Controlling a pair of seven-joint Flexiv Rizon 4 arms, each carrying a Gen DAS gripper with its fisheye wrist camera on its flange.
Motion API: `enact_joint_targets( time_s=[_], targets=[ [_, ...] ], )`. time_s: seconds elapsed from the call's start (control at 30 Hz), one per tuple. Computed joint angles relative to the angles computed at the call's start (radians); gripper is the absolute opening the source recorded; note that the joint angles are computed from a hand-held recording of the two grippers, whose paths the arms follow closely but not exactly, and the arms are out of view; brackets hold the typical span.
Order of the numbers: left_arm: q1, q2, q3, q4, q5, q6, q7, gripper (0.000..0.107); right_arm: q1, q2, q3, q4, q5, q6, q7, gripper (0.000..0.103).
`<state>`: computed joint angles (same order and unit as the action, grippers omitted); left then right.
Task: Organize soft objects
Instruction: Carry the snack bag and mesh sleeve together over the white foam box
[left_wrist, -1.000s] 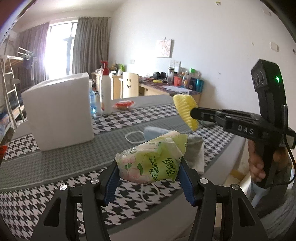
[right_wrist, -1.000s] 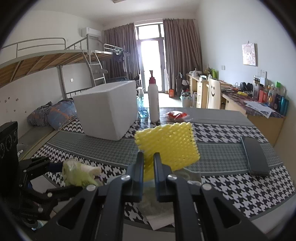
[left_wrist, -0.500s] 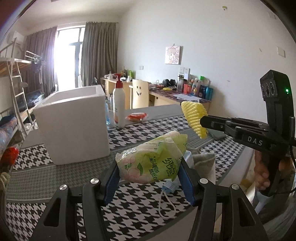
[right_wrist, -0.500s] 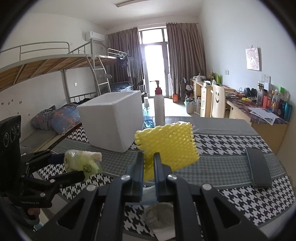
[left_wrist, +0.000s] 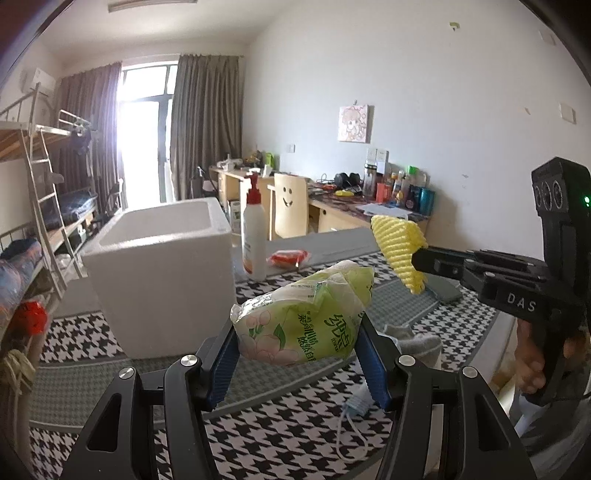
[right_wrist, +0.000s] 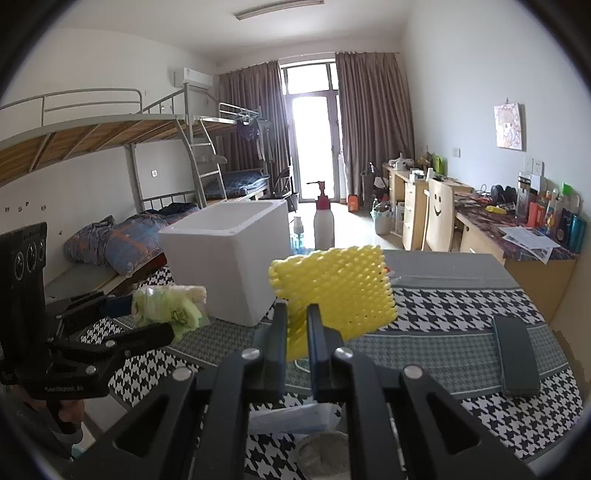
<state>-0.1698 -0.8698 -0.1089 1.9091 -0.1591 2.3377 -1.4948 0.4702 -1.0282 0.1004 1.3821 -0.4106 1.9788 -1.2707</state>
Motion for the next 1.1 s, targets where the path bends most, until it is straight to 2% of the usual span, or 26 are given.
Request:
enact_joint_targets(
  time_s=[0.3,0.67,1.1],
  targets=[
    [-0.005,0.021,0.023,-0.026,-0.042,-0.035,0.028,0.061,-0.017,-0.015,0.029,-0.042,-0.033,-0.011,0.009,0.013],
    [-0.049,0.032,0.060,-0.067,-0.142,-0.050,0.098,0.061,-0.055,-0.043,0.090,-0.115,-0.111,-0.049,0.035,0.013],
    [-0.038,0.024,0.067,-0.130,-0.200,-0.046,0.136,0.061,-0.038,-0.086,0.110,-0.250,-0.135,-0.114,0.022,0.013]
  ],
)
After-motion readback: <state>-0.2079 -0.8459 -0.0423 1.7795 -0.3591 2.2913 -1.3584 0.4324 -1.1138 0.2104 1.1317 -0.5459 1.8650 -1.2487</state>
